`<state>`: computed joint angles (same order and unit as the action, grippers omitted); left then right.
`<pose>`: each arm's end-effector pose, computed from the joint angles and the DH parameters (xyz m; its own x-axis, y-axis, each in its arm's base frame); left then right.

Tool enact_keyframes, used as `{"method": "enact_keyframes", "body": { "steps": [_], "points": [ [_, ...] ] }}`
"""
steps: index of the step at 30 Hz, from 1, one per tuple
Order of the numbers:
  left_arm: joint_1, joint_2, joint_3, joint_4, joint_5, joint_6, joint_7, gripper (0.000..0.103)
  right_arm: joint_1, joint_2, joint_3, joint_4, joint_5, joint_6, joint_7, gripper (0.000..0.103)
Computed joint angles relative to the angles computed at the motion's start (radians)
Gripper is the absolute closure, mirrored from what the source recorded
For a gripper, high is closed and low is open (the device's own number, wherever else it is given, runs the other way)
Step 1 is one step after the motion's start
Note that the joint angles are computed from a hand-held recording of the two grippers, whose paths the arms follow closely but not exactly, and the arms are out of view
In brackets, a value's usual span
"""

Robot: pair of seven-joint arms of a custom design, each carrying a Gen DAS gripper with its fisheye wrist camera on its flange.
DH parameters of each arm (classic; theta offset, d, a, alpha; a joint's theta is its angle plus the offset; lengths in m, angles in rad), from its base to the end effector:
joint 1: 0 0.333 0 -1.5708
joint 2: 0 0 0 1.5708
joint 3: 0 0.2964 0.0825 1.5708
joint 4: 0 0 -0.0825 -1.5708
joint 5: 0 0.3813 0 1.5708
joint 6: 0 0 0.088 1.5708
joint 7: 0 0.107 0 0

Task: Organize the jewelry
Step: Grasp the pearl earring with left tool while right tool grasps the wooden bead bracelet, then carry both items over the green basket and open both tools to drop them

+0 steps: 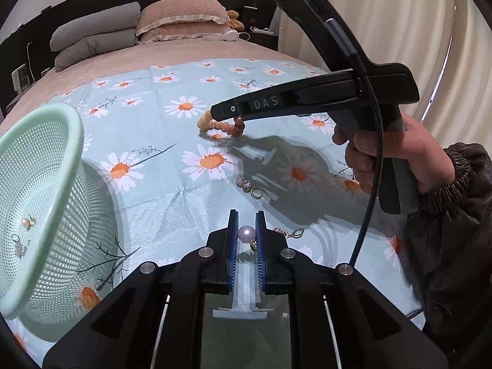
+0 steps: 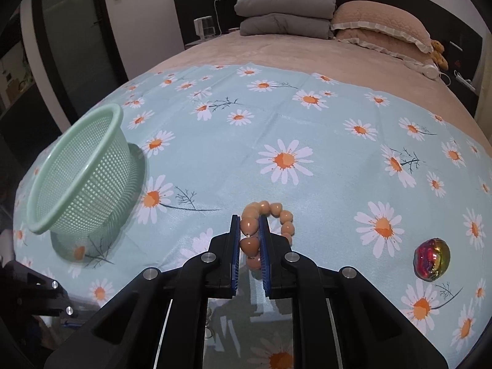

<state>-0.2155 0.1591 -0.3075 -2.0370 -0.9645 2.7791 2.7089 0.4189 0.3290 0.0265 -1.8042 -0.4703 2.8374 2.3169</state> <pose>0.5463 -0.2665 0.4026 -0.7603 -0.6388 0.1179 -0.5128 0.4788 -0.7126 0.5986 0.3099 0.4243 0.1338 -0.9853 -0.1066 -0.7428 -0.0285 -0.6689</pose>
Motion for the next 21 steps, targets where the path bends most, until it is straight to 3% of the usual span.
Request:
{"method": "enact_keyframes", "body": {
  "steps": [7,15,21],
  "points": [
    [-0.003,-0.054,0.011,-0.016,-0.058,0.019,0.047,0.092,0.041,-0.107,-0.025,-0.064,-0.144,-0.017,0.125,0.092],
    [-0.008,-0.116,0.042,-0.031,-0.129,0.06,0.1,0.092,0.047,-0.186,0.021,-0.069,-0.285,-0.086,0.213,0.092],
    [0.007,-0.159,0.083,-0.028,-0.19,0.042,0.151,0.092,0.06,-0.18,0.061,0.001,-0.31,-0.145,0.182,0.092]
  ]
}}
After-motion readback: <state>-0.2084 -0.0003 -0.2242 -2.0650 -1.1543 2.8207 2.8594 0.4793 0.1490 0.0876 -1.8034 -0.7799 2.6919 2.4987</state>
